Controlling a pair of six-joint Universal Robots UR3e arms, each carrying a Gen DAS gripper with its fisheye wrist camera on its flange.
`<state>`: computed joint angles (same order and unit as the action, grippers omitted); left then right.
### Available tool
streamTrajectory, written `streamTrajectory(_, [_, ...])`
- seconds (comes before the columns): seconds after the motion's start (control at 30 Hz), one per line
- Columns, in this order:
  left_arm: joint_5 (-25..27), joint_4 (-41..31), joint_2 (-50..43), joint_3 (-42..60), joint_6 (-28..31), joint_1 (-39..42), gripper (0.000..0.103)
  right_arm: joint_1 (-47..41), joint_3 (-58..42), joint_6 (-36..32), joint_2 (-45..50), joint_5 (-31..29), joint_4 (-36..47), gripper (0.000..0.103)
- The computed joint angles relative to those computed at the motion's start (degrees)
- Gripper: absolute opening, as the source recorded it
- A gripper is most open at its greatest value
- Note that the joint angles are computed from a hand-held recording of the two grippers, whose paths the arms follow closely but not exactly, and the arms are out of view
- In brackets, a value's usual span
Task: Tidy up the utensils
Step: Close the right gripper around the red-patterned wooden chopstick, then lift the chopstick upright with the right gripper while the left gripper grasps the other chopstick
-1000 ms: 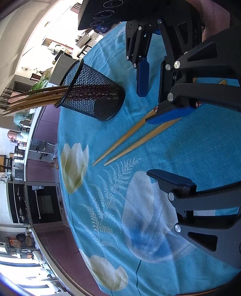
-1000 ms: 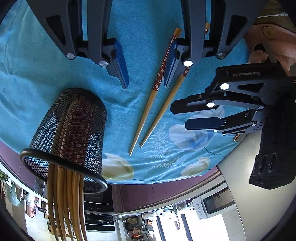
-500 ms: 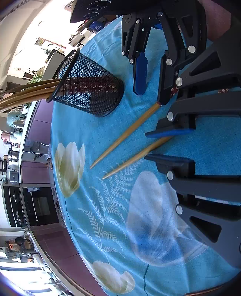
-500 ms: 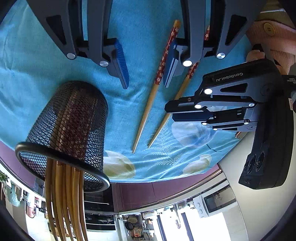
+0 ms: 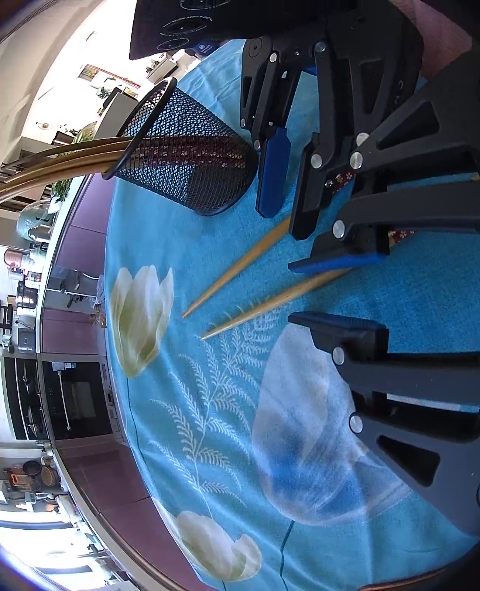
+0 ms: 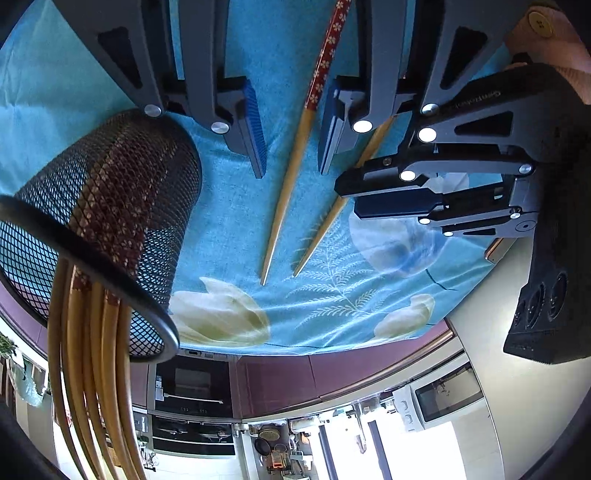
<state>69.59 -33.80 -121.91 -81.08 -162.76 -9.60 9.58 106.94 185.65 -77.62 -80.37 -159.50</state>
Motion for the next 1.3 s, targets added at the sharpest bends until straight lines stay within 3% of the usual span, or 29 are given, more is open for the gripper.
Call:
streamTrajectory(0.13, [-0.3,0.2,-0.3,0.1,-1.1,0.1,0.014,-1.3,1.5,1.6,-0.8,1.3,-0.7,0.009])
streamTrajectory(0.3, [-0.9,1.0,0.4,-1.2,-2.4,0.5,0.011,-2.9,4.5,3.6,-2.5,3.8,-2.5,0.006])
streamTrajectory(0.67, [-1.0,2.4,3.0,-5.3,-3.2,0.7,0.008,-4.0,8.1,2.4,-6.7,8.5,-2.2,0.006])
streamTrajectory(0.93, [0.5,1.9,3.7,-6.1,-1.1,-0.2,0.009,-1.7,5.6,1.3,-5.0,5.9,0.7,0.007])
streamTrajectory(1.03, [0.5,1.6,3.4,-5.6,-0.5,-0.5,0.015,-0.7,4.7,1.0,-4.2,4.5,0.7,0.007])
streamTrajectory(1.3, [1.9,1.8,2.0,-3.6,-0.8,-1.4,0.012,-0.7,3.3,0.6,-2.5,3.8,0.0,0.007])
